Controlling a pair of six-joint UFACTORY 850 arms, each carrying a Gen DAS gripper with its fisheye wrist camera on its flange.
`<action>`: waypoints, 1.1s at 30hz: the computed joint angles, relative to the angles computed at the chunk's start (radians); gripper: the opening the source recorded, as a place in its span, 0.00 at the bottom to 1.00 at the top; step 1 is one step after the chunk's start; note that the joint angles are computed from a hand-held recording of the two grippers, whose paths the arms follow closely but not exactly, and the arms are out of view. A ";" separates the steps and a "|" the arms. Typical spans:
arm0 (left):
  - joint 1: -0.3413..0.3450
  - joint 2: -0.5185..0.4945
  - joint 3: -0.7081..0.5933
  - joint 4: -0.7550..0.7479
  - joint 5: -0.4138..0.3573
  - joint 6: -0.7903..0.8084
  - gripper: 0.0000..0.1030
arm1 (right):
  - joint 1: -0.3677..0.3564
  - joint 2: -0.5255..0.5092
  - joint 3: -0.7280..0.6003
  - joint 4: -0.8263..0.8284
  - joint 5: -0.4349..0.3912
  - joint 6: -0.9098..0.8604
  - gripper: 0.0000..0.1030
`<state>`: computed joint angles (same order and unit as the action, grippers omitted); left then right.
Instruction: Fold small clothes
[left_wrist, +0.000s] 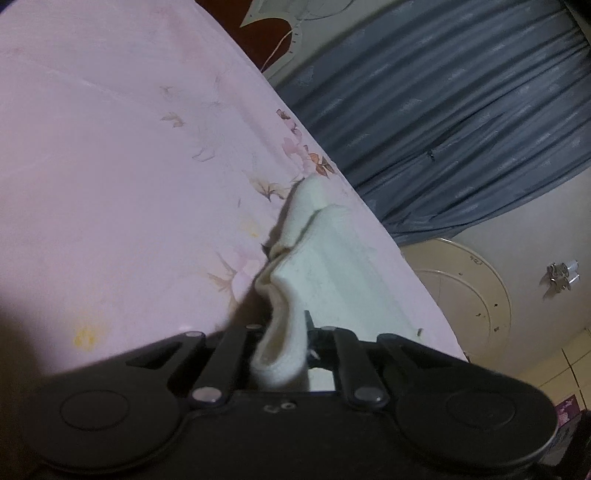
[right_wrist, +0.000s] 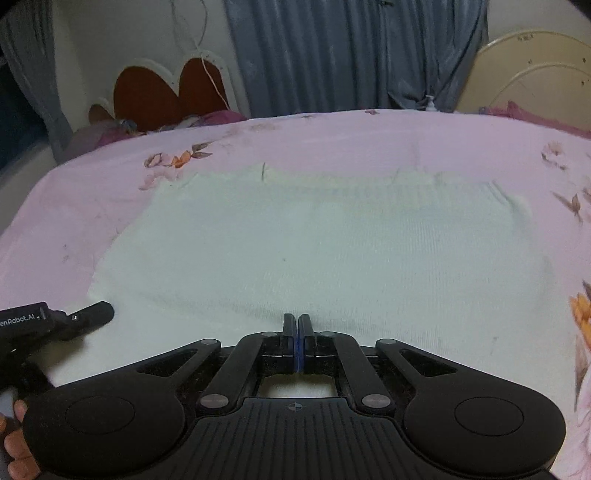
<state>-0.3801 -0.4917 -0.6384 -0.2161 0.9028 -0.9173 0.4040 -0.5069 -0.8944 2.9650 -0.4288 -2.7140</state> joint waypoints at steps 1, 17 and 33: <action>0.001 -0.003 0.003 0.007 0.015 -0.013 0.11 | 0.003 0.007 0.007 0.022 -0.015 -0.030 0.01; -0.123 0.114 -0.133 -0.116 -0.185 0.533 0.07 | -0.143 0.102 0.164 -0.098 -0.239 0.159 0.01; -0.294 -0.108 -0.533 0.246 -0.540 0.361 0.40 | -0.523 0.228 0.308 -0.355 -0.324 0.345 0.63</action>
